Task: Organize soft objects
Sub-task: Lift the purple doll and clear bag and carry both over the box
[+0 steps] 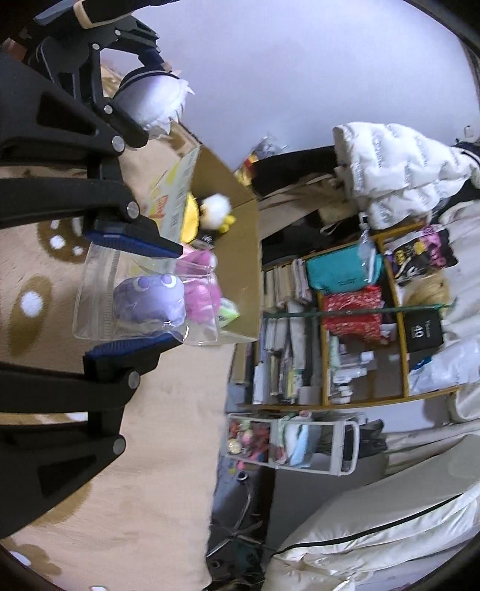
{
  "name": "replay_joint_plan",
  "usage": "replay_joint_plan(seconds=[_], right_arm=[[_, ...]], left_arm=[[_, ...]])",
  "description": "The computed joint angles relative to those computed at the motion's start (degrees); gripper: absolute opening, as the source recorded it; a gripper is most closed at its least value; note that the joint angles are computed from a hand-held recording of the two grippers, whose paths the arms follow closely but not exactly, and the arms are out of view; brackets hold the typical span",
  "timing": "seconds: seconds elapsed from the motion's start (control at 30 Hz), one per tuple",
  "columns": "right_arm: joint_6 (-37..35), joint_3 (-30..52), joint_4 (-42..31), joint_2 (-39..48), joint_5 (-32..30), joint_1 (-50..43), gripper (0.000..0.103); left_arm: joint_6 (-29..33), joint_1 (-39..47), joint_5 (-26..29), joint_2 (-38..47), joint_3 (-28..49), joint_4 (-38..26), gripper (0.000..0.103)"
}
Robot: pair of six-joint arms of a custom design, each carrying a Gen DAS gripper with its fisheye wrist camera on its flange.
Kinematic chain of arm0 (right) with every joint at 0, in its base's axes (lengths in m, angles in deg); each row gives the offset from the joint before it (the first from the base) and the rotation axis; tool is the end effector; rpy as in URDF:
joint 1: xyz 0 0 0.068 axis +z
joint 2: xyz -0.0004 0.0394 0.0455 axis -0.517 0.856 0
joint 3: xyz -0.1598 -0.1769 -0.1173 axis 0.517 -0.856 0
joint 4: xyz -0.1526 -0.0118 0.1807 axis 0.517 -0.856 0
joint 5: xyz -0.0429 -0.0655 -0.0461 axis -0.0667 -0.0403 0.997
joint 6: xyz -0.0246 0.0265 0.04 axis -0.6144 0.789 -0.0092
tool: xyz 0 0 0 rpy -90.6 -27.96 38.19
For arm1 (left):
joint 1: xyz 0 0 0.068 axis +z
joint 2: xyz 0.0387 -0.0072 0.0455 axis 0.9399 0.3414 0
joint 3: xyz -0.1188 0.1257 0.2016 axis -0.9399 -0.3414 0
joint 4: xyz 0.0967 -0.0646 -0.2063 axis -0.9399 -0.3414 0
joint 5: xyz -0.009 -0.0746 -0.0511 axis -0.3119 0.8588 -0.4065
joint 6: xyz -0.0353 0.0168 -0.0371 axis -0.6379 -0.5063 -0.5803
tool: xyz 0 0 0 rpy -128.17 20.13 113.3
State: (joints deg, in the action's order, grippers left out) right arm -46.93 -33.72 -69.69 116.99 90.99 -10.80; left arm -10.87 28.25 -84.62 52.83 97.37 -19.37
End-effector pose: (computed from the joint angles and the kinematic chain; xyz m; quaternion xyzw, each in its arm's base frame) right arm 0.2973 0.1050 0.2153 0.0248 0.8889 0.0978 0.4469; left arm 0.2925 -0.2346 0.2128 0.0768 0.8747 0.0417 0.4768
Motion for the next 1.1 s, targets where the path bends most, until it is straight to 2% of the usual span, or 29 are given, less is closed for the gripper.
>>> replay_joint_plan(seconds=[0.17, 0.47, 0.67, 0.8, 0.87, 1.1], right_arm=[[-1.27, 2.07, 0.83, 0.23, -0.89, -0.60, 0.043], [-3.50, 7.75, 2.27, 3.49, -3.33, -2.28, 0.043], [-5.10, 13.73, 2.22, 6.83, -4.81, -3.42, 0.043], [-5.87, 16.55, 2.20, 8.55, -5.20, -3.53, 0.043], [-6.28, 17.94, 2.20, 9.62, -5.54, -3.63, 0.043], [-4.51, 19.24, 5.02, 13.56, -9.25, -5.10, 0.043]], left_arm=[[3.13, -0.18, -1.20, -1.36, 0.48, 1.87, 0.100], [6.18, 0.29, -0.52, -0.84, 6.43, 0.98, 0.100], [9.05, 2.79, 2.39, 1.12, 13.44, -0.17, 0.100], [11.56, 4.45, 4.75, 2.22, 15.99, 1.30, 0.100], [13.36, 4.73, 4.07, 3.36, 17.52, 2.49, 0.100], [12.96, 6.46, 5.36, 7.82, 21.44, 2.61, 0.100]])
